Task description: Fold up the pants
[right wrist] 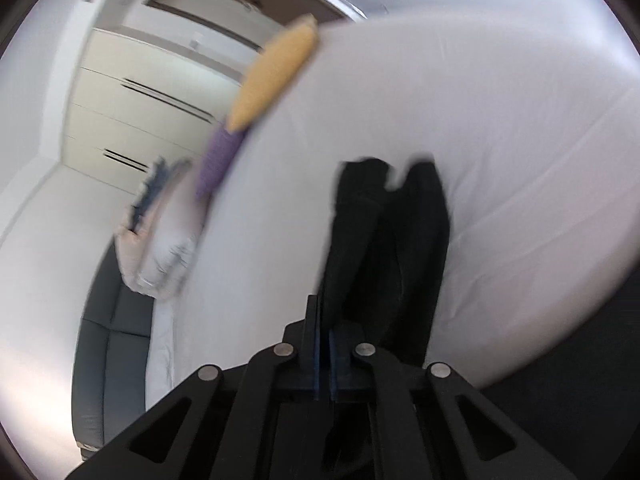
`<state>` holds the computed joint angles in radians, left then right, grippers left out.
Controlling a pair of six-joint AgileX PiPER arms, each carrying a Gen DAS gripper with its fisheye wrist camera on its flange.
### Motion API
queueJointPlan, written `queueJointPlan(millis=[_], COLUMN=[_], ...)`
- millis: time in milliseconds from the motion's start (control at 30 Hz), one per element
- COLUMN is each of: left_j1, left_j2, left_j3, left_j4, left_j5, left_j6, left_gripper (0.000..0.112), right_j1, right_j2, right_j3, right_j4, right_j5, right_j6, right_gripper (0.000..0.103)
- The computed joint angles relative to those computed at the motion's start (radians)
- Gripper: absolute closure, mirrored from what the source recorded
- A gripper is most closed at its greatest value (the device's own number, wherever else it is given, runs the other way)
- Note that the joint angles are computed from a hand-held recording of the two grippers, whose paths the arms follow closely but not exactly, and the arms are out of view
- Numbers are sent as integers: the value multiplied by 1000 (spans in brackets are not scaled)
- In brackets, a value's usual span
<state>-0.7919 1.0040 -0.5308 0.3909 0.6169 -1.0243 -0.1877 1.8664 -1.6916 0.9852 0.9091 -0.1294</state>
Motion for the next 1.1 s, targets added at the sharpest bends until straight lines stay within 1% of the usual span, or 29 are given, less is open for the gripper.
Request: queueJointPlan(millis=[33, 67, 133, 200, 267, 367, 433, 500, 533, 567, 600, 633, 667, 700, 767, 800, 833, 933, 1067, 1100], left_j1=[3, 6, 27, 55, 80, 108, 103, 94, 92, 89, 82, 76, 68, 61, 52, 49, 45, 42, 46, 53], left_j2=[3, 6, 11, 11, 15, 22, 31, 40, 45, 49, 54, 59, 67, 73, 87, 91, 93, 89, 84, 84], left_j3=[-4, -7, -13, -17, -25, -43, -56, -67, -73, -79, -87, -93, -100, -106, -124, -129, -133, -133, -137, -138], left_j4=[-7, -13, -47, -91, -131, -181, -177, -166, -163, -160, -152, -144, -134, -124, -116, -112, -109, -109, -121, -128], left_j5=[1, 1, -7, -13, -13, -4, 12, 24, 30, 36, 47, 53, 60, 67, 86, 93, 100, 106, 113, 112], left_j6=[8, 15, 55, 109, 157, 206, 201, 184, 176, 169, 153, 139, 122, 106, 91, 86, 81, 75, 96, 110], left_gripper=[101, 101, 101, 101, 101, 101, 101, 101, 101, 101, 101, 101, 101, 101, 101, 101, 101, 101, 101, 101], right_j1=[-39, -69, -182, -293, -393, -528, -585, -626, -636, -650, -658, -659, -619, -602, -594, -583, -566, -558, -593, -627], right_j2=[-78, -130, -258, -343, -394, -412, -414, -402, -393, -384, -380, -375, -378, -372, -344, -325, -317, -337, -368, -384], right_j3=[80, 135, 299, 441, 570, 741, 815, 836, 828, 818, 814, 809, 805, 797, 767, 743, 719, 706, 734, 771], right_j4=[33, 59, 146, 182, 176, 192, 217, 253, 260, 267, 280, 303, 342, 369, 388, 380, 351, 294, 261, 258], right_j5=[-8, -9, 17, 49, 68, 102, 134, 172, 188, 202, 206, 193, 173, 150, 137, 141, 130, 89, 92, 107], right_j6=[-61, -101, -203, -260, -289, -348, -419, -476, -476, -476, -475, -460, -446, -433, -419, -411, -396, -373, -373, -418], right_gripper=[99, 99, 99, 99, 99, 99, 99, 101, 97, 96, 89, 78, 74, 72, 71, 75, 96, 96, 97, 97])
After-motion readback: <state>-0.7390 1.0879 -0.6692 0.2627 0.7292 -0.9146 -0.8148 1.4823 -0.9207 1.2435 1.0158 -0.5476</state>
